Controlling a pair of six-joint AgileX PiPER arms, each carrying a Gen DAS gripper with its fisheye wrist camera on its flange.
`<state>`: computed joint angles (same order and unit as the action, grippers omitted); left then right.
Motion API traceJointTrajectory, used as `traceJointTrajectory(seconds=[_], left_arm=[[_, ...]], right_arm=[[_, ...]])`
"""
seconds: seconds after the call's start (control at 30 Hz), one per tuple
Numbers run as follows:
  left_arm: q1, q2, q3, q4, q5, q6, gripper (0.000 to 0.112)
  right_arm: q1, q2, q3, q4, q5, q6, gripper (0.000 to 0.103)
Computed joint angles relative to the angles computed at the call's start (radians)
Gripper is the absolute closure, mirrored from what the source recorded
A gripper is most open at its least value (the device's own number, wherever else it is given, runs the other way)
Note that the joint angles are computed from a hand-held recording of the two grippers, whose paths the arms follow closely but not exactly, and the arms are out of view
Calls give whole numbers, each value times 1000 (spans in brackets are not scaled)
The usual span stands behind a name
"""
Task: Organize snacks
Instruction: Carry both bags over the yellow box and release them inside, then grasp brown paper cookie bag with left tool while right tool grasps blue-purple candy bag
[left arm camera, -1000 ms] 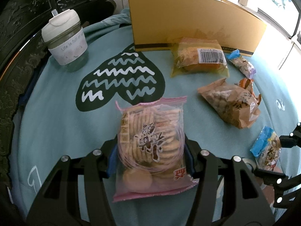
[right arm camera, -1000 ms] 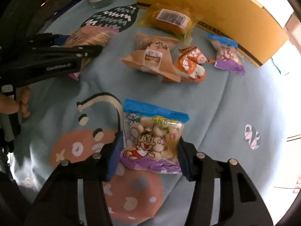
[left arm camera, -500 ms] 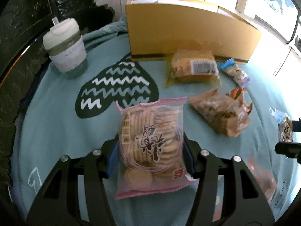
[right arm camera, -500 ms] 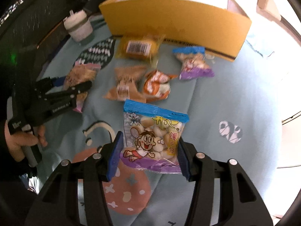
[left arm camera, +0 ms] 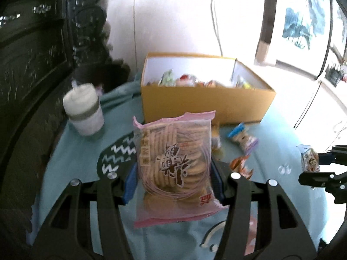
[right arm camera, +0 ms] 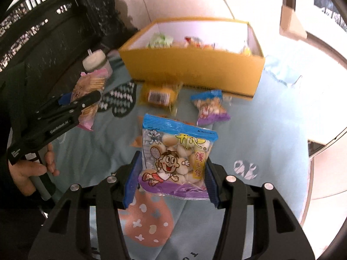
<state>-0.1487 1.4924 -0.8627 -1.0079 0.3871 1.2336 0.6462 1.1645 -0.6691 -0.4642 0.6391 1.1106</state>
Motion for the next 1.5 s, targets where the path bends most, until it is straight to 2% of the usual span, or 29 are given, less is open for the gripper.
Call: traceJointTrajectory(seconds=[0.17,0.37,0.5,0.67,0.97,1.03,1.07,1.13,1.2,1.33,1.47,1.5], left_arm=[[-28,-31,-60,64,32,-108,56],[-81,-23,-201,175,95,-294,56],[-135,42,-401,290,140,-469,56],[-196,174,-702,429,233,-642,56],[-255,516,-1332,679,450,-902,55],[-255,624,-1499,706,515,-950,27],[-253,689,-1599,729,562,-996,12],[-249,770,-1703,760,621,-1057,12],[-241,761,-1647,759,610,-1039,12],[-224,613,-1283,733,421,-926,12],[-189,469,-914,603,238,-802,12],[-181,431,-814,570,218,-756,12]], right_arm=[[-24,-70,-72,-19,76,-50,49],[-147,-106,-235,29,141,-253,49],[-250,-61,-410,98,181,-442,49],[-398,63,-677,237,222,-698,49],[-583,332,-1036,400,268,-910,49],[-638,410,-1095,501,266,-971,42],[-661,461,-1135,526,294,-971,30],[-673,519,-1159,489,323,-921,29],[-682,528,-1119,491,303,-904,29],[-679,463,-920,492,214,-928,29],[-653,381,-707,484,122,-921,29],[-650,358,-646,496,93,-926,29]])
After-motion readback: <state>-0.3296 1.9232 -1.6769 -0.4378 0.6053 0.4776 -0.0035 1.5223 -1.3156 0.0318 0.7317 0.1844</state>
